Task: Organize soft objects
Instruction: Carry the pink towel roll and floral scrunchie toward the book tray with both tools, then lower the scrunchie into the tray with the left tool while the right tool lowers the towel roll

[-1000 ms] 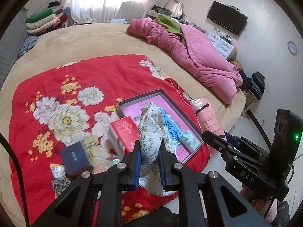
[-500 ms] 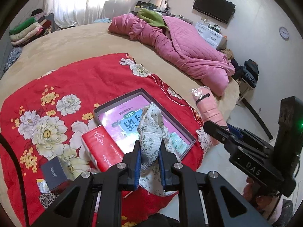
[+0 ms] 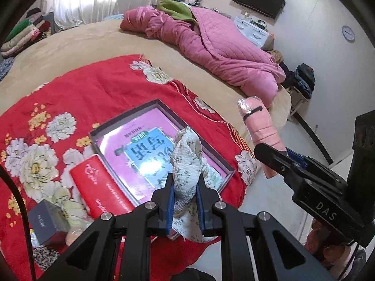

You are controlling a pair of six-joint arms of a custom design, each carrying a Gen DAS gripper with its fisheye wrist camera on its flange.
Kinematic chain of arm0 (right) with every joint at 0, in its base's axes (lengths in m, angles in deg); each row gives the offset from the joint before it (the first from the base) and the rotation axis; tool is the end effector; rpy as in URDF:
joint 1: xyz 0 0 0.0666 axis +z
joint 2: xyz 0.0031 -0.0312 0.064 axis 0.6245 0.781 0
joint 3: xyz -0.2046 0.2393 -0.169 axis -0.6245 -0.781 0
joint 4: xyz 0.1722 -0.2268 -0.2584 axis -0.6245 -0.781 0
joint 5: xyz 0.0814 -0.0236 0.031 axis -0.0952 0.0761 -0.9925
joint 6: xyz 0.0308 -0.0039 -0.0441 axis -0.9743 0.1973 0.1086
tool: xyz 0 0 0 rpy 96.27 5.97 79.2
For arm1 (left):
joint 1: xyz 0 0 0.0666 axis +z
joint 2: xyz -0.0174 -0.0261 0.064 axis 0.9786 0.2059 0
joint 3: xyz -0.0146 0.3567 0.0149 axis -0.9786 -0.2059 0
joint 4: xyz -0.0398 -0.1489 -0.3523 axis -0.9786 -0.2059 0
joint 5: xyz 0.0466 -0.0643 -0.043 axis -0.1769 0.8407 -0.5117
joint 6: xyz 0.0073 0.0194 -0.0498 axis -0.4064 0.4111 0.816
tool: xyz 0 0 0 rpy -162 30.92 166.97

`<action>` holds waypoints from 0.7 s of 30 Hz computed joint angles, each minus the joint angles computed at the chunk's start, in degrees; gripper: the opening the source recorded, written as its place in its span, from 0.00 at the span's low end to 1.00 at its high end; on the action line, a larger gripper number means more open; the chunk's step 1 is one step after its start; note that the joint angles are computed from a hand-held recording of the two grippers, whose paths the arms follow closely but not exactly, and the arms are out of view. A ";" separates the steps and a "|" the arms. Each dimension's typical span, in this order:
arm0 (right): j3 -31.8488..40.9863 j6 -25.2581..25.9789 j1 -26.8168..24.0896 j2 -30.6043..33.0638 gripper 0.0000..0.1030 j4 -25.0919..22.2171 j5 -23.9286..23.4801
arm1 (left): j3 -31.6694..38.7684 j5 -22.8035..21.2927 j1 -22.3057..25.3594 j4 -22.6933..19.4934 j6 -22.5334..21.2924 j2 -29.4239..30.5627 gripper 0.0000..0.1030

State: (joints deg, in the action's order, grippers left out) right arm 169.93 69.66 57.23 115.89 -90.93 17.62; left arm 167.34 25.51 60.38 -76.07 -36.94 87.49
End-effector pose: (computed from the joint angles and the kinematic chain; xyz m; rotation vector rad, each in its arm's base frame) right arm 0.4292 0.1499 0.4786 -0.2362 2.3560 0.4464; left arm 0.4312 -0.1432 0.4661 0.0434 2.5767 -0.4023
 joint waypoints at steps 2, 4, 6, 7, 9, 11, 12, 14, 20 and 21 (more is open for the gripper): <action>-0.06 0.21 -0.37 0.36 0.35 -0.29 -0.13 | -0.08 0.51 -0.12 -0.04 -0.03 1.20 0.16; -0.07 0.43 -0.54 0.76 0.35 -0.60 0.09 | -0.20 0.74 -0.19 -0.27 0.19 2.26 0.16; -0.12 0.67 -0.83 1.23 0.35 -0.69 -0.25 | -0.36 0.99 -0.25 -0.49 -0.02 3.40 0.16; -0.16 0.76 -0.86 1.41 0.35 -0.79 -0.17 | -0.36 0.96 -0.28 -0.70 -0.23 4.05 0.16; -0.38 1.10 -0.88 1.83 0.35 -0.98 0.00 | -0.33 1.15 -0.36 -0.85 -0.29 4.92 0.16; -0.51 1.35 -0.94 2.36 0.35 -1.18 0.05 | -0.28 1.18 -0.45 -1.21 -0.73 6.01 0.16; -0.51 1.40 -0.93 2.75 0.35 -1.34 0.17 | -0.30 1.09 -0.59 -1.24 -0.83 6.39 0.16; -0.64 1.44 -0.97 3.45 0.35 -1.58 0.13 | -0.35 0.97 -0.80 -1.58 -1.12 7.30 0.16; -1.08 1.54 -1.08 5.26 0.35 -2.09 0.15 | -0.57 0.58 -1.31 -2.13 -2.18 8.74 0.16; -1.17 1.52 -1.11 5.63 0.35 -2.20 0.03 | -0.54 0.76 -1.22 -2.21 -2.26 9.06 0.16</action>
State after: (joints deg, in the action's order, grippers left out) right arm 168.75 71.18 56.11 121.51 -93.13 17.65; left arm 166.79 26.28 59.15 -78.28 -39.20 96.55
